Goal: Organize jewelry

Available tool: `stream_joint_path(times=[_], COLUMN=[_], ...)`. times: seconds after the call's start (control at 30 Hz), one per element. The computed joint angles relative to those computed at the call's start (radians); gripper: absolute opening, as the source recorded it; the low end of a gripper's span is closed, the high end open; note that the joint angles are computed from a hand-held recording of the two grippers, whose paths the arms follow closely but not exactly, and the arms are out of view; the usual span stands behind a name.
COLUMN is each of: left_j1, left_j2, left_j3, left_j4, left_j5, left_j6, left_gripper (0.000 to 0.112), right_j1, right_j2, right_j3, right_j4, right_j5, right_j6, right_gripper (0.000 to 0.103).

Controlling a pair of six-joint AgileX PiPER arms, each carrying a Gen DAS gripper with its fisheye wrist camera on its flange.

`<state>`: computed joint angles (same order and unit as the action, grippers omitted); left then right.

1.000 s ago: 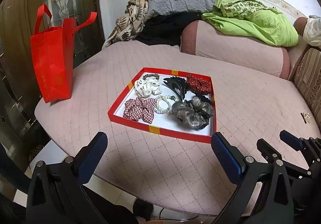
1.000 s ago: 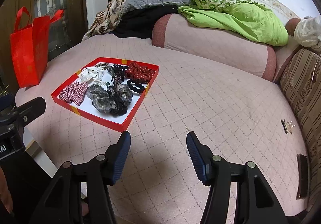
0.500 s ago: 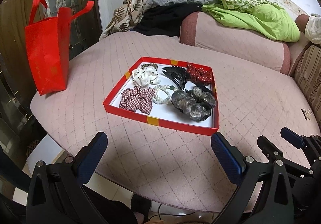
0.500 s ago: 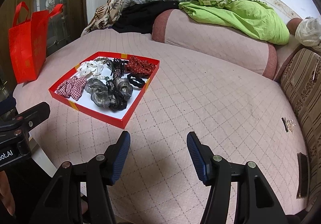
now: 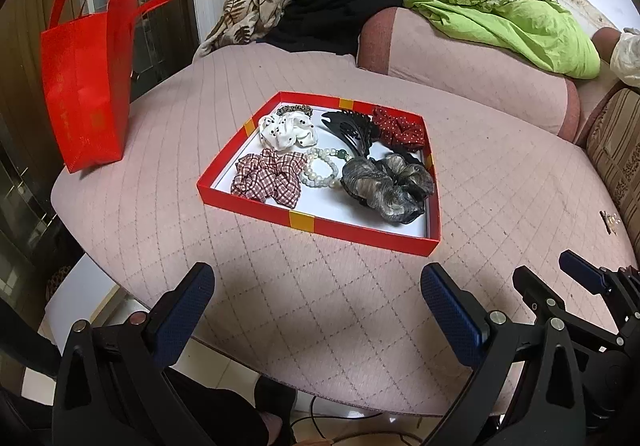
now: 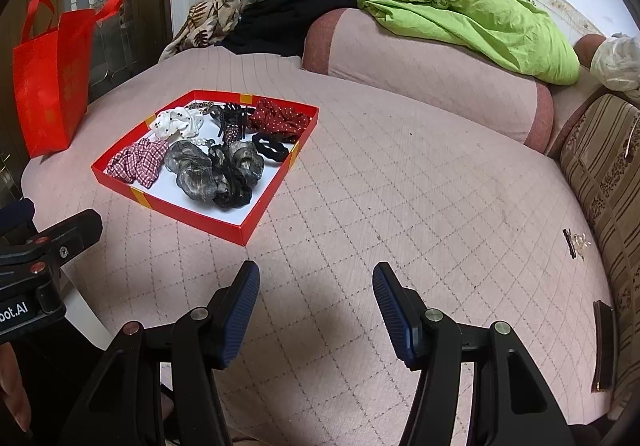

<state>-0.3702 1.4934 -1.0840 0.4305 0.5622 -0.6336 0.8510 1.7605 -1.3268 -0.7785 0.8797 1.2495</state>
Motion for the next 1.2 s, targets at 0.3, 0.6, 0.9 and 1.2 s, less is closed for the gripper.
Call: stream_joint_path(times=[0.3,0.6,0.9,1.2], left_j1=[0.012,0.029,0.022,0.021], left_j2=[0.005,0.003,0.01,0.022], left_j3=[0.006,0.017,0.017,0.02], left_j4=[-0.033,-0.089,-0.081,-0.082], left_j5=[-0.013,-0.029,-0.022,-0.025], left_j6=[0.031,0.077,0.071,0.08], left_gripper=[0.102,0.102,0.102,0.102], right_j1=[0.001,0.007,0.011,0.011], right_j2=[0.007,0.019,0.025,0.029], right_j3=[-0.005,-0.011,-0.014,-0.012], right_j4=[0.001,0.004,0.0,-0.001], right_j5=[0.004,0.008,0.013,0.009], right_j6=[-0.005,-0.003,-0.002,0.001], right_gripper=[0.063,0.063,0.064,0.064])
